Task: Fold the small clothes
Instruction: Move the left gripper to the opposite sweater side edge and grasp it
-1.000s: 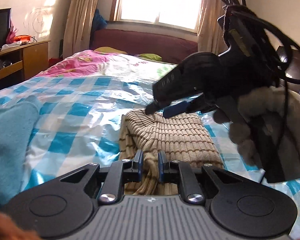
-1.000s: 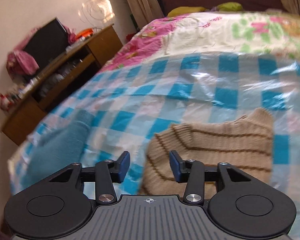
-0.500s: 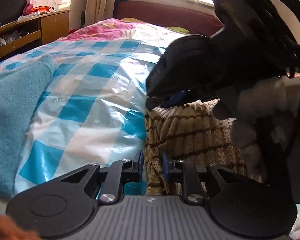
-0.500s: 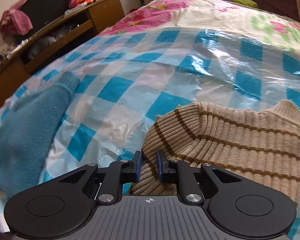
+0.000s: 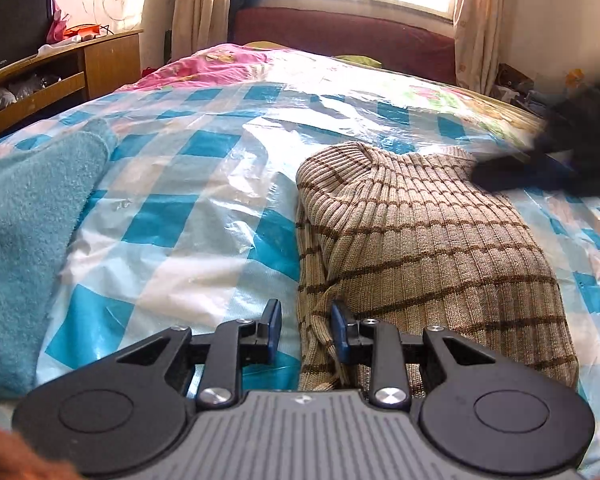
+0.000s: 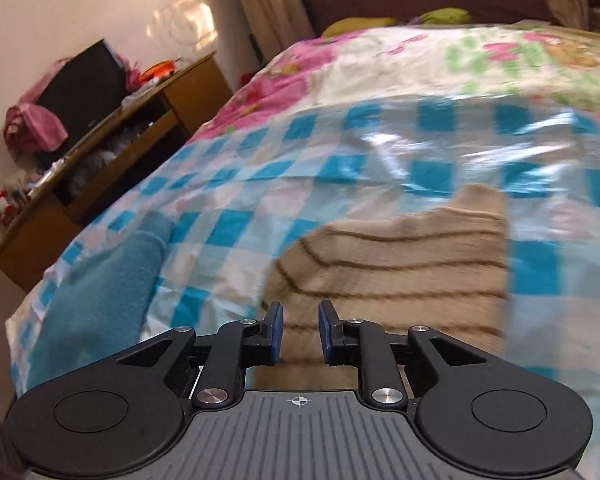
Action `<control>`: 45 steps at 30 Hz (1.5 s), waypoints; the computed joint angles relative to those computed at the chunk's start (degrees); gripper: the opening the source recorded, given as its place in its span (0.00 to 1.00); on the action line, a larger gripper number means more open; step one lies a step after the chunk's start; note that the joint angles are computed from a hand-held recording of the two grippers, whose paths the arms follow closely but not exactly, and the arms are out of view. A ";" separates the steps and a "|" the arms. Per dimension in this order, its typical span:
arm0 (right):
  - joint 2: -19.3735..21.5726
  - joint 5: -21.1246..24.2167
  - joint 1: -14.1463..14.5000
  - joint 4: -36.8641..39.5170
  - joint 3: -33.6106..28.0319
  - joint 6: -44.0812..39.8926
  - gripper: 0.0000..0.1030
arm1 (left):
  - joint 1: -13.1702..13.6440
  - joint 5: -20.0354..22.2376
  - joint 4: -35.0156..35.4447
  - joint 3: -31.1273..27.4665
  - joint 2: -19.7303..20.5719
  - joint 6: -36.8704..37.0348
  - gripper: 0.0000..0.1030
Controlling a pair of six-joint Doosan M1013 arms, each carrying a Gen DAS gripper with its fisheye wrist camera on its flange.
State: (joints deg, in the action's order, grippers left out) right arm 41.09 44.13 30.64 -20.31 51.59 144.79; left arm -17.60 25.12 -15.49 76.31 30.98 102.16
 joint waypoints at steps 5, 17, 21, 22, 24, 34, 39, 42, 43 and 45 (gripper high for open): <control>-5.54 -0.72 0.99 -1.32 10.80 5.55 0.21 | -1.16 -1.32 7.73 0.78 -0.55 -3.73 0.34; -7.63 -1.98 1.20 5.02 16.57 3.73 0.21 | -1.87 2.28 14.96 0.26 -1.58 -5.02 0.34; -9.28 -6.09 0.82 3.66 18.77 7.62 0.21 | -1.33 2.27 10.20 -0.35 -2.16 -2.08 0.34; -9.36 -6.25 0.75 2.58 18.72 8.62 0.22 | -1.32 1.82 9.31 -0.59 -2.23 -1.28 0.34; -9.09 -6.06 0.42 1.01 18.01 10.06 0.25 | -1.43 0.97 8.22 -1.46 -2.00 -0.01 0.34; -6.04 -6.92 -1.98 3.01 14.68 10.78 0.52 | -1.70 4.93 5.58 -12.82 5.69 0.40 0.34; -6.10 -9.57 -2.45 5.41 15.74 10.28 0.60 | -0.72 7.28 5.97 -13.74 6.71 -0.58 0.36; -7.77 -12.53 -2.16 2.01 18.48 13.85 0.60 | 0.42 8.51 0.86 -12.16 5.17 1.50 0.35; -8.08 -13.42 -2.16 1.90 19.07 13.98 0.60 | 0.88 9.42 -2.15 -11.69 4.72 2.99 0.35; -8.09 -14.49 -2.34 4.09 19.48 11.96 0.60 | 1.58 10.37 -6.95 -10.21 3.65 5.68 0.35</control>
State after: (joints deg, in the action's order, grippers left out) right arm 33.00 29.64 28.30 -16.22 71.07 156.75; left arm -16.02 35.49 -22.43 66.11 34.63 107.84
